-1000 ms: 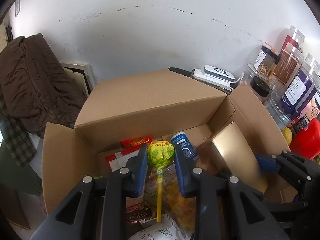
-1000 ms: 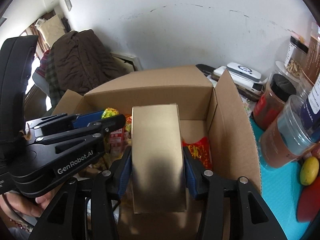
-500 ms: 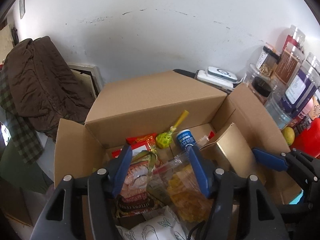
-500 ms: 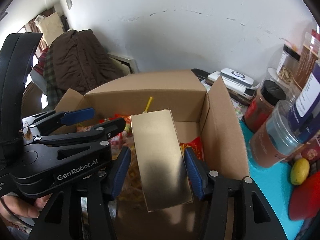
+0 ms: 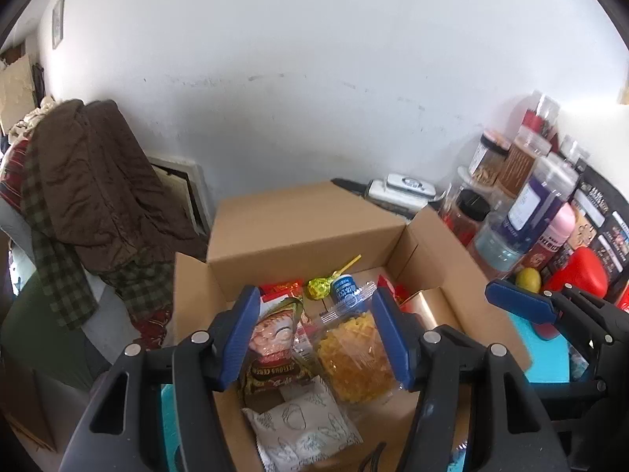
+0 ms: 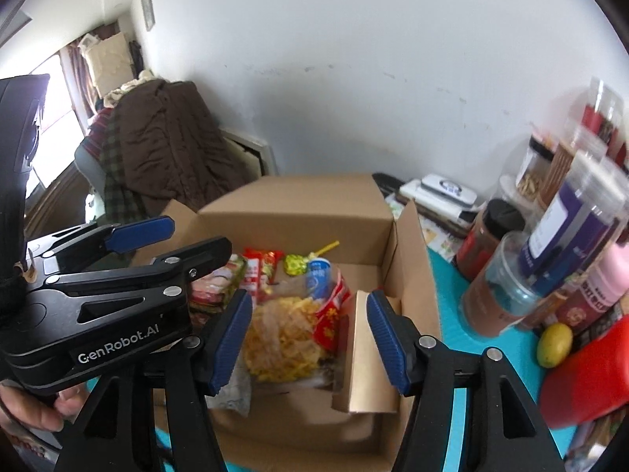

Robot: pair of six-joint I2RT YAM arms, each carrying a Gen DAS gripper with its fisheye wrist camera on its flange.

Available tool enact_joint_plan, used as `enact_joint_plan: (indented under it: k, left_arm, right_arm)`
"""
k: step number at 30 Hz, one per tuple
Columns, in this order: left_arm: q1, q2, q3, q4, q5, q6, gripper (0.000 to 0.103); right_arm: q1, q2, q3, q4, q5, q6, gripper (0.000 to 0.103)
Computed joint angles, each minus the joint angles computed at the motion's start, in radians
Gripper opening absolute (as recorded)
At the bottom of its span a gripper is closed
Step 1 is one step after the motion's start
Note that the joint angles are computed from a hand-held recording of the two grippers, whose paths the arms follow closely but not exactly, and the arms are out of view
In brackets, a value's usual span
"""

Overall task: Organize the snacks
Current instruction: 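Withdraw both grippers from the box toward the silver-and-purple GOZK bag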

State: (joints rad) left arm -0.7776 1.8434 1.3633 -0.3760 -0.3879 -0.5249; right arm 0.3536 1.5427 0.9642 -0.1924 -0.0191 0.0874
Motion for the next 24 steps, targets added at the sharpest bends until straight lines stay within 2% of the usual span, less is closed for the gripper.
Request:
enact_joint_plan:
  k: [13, 24]
  left_arm:
    - [-0.130, -0.239, -0.105, -0.053, -0.145, -0.044, 0.059]
    - [-0.283, -0.373, -0.165, -0.126, -0.263, -0.099, 0.059]
  right_arm:
    - [0.091, -0.317, -0.113, -0.059, 0.116, 0.006, 0.063]
    - [0.170, -0.571, -0.209, -0.150, 0.222, 0.031, 0.063]
